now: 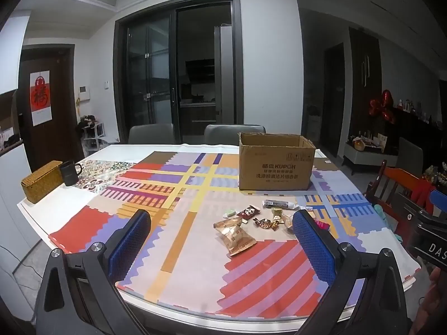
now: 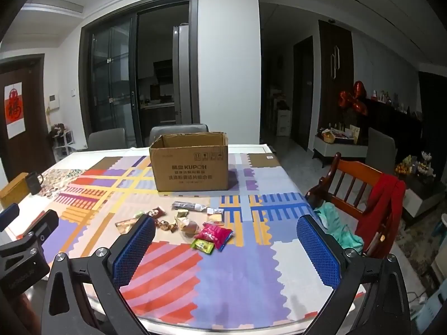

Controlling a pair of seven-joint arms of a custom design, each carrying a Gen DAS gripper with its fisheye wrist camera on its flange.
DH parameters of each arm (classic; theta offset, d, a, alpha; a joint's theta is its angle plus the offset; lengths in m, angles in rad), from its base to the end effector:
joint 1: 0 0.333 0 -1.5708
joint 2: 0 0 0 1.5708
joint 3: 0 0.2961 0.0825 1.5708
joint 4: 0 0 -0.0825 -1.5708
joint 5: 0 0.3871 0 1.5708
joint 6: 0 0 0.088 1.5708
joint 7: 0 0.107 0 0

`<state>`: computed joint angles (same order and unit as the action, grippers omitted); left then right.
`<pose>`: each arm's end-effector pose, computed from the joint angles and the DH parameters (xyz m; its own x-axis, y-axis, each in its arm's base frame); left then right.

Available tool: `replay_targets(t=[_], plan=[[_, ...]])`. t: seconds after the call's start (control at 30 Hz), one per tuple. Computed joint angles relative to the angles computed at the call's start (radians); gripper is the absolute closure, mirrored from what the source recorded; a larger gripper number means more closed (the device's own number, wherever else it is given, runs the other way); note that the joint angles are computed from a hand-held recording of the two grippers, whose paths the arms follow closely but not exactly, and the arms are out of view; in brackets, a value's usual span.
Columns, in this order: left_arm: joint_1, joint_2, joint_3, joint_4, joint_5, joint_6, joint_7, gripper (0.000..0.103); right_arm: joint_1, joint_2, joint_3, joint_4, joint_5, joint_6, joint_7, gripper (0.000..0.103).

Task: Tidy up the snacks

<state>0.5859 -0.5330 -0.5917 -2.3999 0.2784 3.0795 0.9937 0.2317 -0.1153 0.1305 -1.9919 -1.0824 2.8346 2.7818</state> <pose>0.4725 -0.0690 0.5850 0.1989 -0.9798 -0.0208 -0.3938 -0.0605 -0.9172 0.5177 0.2483 0.5818 0.0544 -0.9985 -0.0030 -0.4185 -0.0200 -0.9080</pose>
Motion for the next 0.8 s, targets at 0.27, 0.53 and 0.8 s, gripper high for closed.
replay_targets(t=[0.27,0.53,0.8], plan=[[-0.017,-0.009,0.017,0.000,-0.003,-0.010,0.004,0.000,-0.001,-0.003,0.000,-0.002,0.004,0.001,-0.003,0.000],[-0.026,-0.012,0.032,-0.011,-0.015,0.001,0.021,0.000,0.000,0.000,0.001,0.004,0.002,-0.003,0.000,0.000],[-0.028,-0.014,0.031,-0.014,-0.025,0.001,0.030,0.000,0.000,0.000,0.001,0.005,0.000,-0.003,0.003,0.000]])
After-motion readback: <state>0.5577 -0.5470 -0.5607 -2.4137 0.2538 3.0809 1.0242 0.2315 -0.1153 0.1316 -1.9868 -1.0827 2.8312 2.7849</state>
